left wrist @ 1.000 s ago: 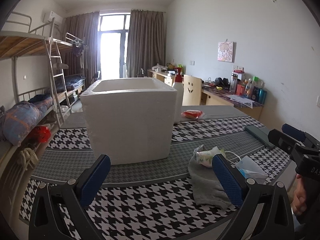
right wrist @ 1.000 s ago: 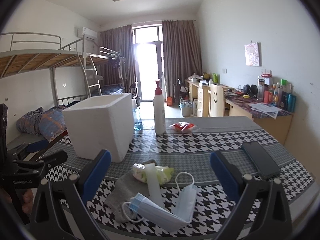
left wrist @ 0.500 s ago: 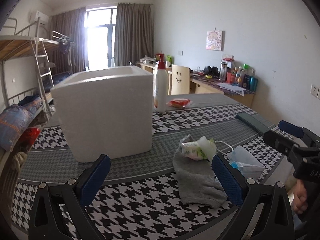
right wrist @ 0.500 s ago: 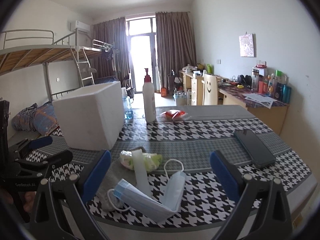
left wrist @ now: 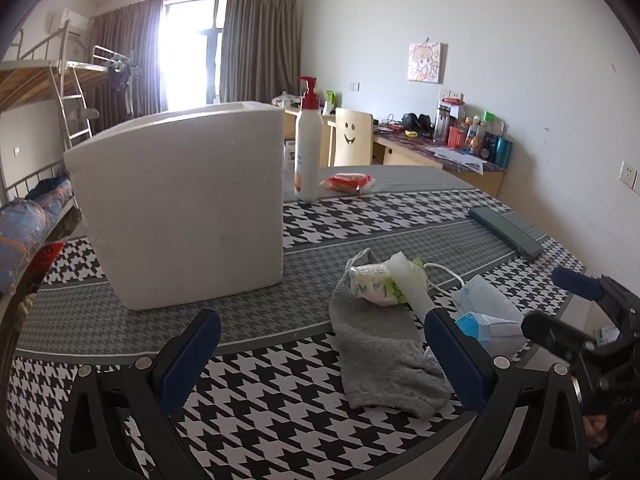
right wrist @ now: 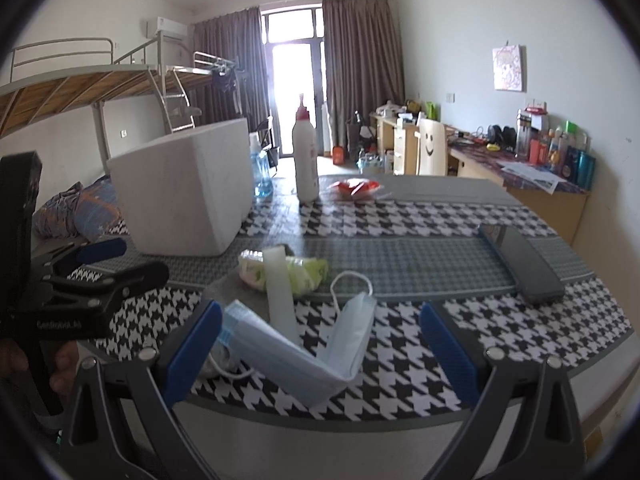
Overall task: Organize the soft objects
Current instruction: 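Grasp the blue face mask with the right tool while the left tool approaches the grey sock, then close the left tool on the grey sock while the right tool holds the mask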
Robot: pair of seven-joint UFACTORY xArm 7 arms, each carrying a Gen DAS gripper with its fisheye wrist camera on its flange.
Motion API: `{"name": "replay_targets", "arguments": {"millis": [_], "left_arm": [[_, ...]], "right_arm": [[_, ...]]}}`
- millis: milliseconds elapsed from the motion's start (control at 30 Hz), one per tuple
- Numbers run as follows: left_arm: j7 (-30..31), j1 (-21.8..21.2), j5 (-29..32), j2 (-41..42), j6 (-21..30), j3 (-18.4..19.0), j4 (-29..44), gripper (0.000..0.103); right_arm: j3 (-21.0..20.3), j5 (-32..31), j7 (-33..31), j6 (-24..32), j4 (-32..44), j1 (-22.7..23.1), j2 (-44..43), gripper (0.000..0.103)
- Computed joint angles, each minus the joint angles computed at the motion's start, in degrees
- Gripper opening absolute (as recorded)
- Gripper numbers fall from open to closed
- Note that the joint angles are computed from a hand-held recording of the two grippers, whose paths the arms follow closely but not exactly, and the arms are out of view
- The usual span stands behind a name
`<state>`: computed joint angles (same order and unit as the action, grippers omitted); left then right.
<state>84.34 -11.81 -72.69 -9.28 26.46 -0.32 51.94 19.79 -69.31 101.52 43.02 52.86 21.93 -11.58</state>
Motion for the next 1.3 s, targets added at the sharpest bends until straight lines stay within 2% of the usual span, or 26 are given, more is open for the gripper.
{"name": "replay_targets", "arguments": {"millis": [200,333,600,767,933,1033,1133,1300], "left_arm": [[-1.6,-0.1,1.5,0.6,0.1,-0.4,0.2,0.102],[-1.5,-0.3,1.1,0.6,-0.6,-0.5,0.1,0.102],[-2.2,-0.6,2.4,1.1,-0.8,-0.9,0.1,0.102],[-3.7,-0.8,3.9,1.7,-1.1,-1.3,0.4,0.102],[-3.9,-1.2,4.7,1.6,-0.9,-1.5,0.2,0.102],[-4.7,-1.5,5.6,1.6,-0.7,-1.7,0.0,0.102],[-5.9,-1.6,6.4,1.8,-0.5,-1.8,0.2,0.102],[-12.7,-1.2,10.7,3.6,-0.6,-2.2,1.7,0.102]], "right_arm": [[-0.5,1.2,-0.7,-2.5,-1.2,-0.2,-0.4,0.100],[-1.5,1.8,0.2,-7.2,-2.7,-1.2,-1.0,0.096],[-2.2,4.0,1.5,-16.7,-5.7,-4.4,-1.4,0.082],[-2.0,3.9,2.9,-21.7,-7.0,-6.4,-1.6,0.065],[-1.3,4.2,3.3,-24.5,-7.8,-7.7,-2.2,0.034],[-0.4,4.0,4.3,-24.3,-8.4,-8.7,-3.3,0.022],[0.5,3.6,5.4,-23.7,-8.9,-9.7,-4.7,0.016],[2.3,3.9,5.9,-21.5,-10.0,-10.8,-7.9,0.016]]}}
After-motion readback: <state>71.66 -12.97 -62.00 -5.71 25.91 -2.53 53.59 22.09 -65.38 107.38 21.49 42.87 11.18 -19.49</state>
